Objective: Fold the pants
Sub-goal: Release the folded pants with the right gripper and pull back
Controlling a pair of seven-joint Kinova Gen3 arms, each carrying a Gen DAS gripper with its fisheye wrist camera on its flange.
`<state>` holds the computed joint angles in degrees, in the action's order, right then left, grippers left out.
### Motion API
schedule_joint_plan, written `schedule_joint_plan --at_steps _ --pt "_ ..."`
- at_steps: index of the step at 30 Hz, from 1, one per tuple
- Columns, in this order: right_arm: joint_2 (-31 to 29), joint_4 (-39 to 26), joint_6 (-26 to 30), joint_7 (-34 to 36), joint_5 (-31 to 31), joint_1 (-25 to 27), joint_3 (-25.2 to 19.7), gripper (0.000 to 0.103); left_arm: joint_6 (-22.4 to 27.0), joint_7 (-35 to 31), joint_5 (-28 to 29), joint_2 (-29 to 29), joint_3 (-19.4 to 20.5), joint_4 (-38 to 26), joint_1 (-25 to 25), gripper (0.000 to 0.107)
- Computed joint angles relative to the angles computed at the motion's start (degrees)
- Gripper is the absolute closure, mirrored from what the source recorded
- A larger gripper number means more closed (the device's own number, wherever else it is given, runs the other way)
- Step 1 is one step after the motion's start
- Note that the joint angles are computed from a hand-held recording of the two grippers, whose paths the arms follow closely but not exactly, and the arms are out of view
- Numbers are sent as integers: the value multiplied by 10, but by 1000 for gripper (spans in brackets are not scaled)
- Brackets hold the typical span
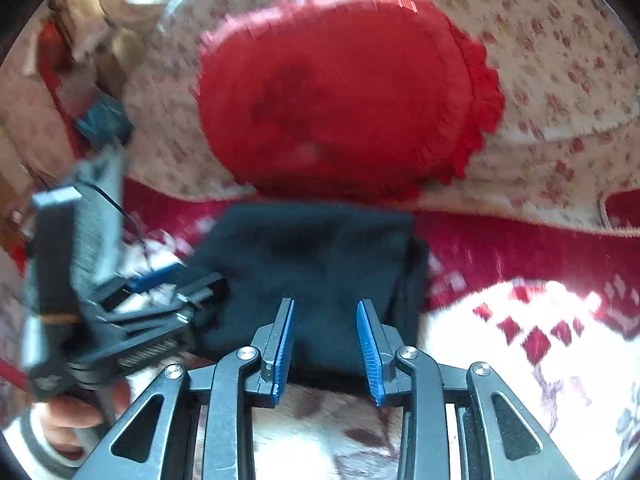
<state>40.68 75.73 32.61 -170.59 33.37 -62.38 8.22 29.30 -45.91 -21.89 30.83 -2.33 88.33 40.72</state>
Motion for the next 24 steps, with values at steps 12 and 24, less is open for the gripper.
schedule_joint_plan --at_steps 12,24 --pt "-6 -7 7 -43 16 -20 24 73 27 83 -66 -21 -34 13 53 40" --pt "-7 -39 82 -87 60 -41 4 73 48 218 -187 -81 -16 77 82 40"
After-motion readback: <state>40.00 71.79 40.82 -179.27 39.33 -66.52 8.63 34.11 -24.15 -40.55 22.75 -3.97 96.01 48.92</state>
